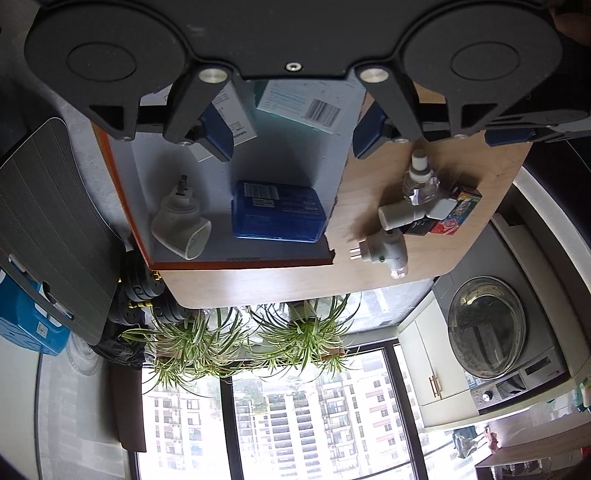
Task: Organize rigid objects
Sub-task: 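Open both grippers and withdraw them from the tray box toward the table, then grasp the red-and-blue card pack with the left gripper while the right grasps the glass diffuser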
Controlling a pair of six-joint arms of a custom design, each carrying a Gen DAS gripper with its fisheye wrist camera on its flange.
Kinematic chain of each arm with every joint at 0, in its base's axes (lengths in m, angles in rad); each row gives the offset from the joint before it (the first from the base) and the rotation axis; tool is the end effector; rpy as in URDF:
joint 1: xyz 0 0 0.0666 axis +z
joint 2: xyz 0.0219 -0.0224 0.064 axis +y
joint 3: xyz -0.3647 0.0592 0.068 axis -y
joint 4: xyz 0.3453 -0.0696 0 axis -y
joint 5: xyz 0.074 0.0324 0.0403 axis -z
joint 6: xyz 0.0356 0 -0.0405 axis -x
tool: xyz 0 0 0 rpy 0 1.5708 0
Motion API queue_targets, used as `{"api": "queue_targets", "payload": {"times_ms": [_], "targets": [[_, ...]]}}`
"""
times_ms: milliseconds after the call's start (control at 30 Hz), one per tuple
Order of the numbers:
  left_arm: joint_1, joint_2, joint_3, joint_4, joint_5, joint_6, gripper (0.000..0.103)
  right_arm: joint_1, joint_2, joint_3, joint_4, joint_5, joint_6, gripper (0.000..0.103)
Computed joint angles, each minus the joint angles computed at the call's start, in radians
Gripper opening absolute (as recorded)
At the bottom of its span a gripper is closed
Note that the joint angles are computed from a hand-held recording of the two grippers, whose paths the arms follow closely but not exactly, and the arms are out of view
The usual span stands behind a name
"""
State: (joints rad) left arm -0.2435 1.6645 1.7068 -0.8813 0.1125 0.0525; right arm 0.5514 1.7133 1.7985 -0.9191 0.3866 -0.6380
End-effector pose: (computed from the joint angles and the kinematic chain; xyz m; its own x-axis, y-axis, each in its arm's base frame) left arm 0.5246 -0.1349 0.4204 -0.7374 0.1295 -0.6629 0.2741 0.9544 -0.1185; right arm 0.4815 0.2799 0.4320 -0.6672 0.2373 -0.7061 0.1593 0.9714 0.1759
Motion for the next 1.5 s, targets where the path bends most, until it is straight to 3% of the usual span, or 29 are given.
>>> {"api": "queue_targets", "payload": {"times_ms": [533, 700, 1000, 1200, 1300, 1500], "targets": [[0.140, 0.045, 0.058, -0.009, -0.018, 0.044, 0.089, 0.055, 0.141, 0.208, -0.072, -0.020, 0.069, 0.085], [0.163, 0.111, 0.131, -0.018, -0.030, 0.010, 0.089, 0.053, 0.158, 0.221, -0.077, -0.028, 0.074, 0.085], [0.176, 0.348, 0.463, -0.104, 0.000, -0.097, 0.091, 0.040, 0.180, 0.229, -0.070, -0.044, 0.059, 0.085], [0.163, 0.469, 0.616, -0.147, 0.005, -0.187, 0.092, 0.030, 0.189, 0.222, -0.060, -0.060, 0.053, 0.085], [0.167, 0.476, 0.614, -0.124, 0.049, -0.210, 0.094, 0.023, 0.189, 0.217, -0.057, -0.057, 0.056, 0.085], [0.171, 0.453, 0.566, -0.149, 0.159, -0.257, 0.093, 0.008, 0.191, 0.199, -0.030, -0.070, 0.037, 0.085]]}}
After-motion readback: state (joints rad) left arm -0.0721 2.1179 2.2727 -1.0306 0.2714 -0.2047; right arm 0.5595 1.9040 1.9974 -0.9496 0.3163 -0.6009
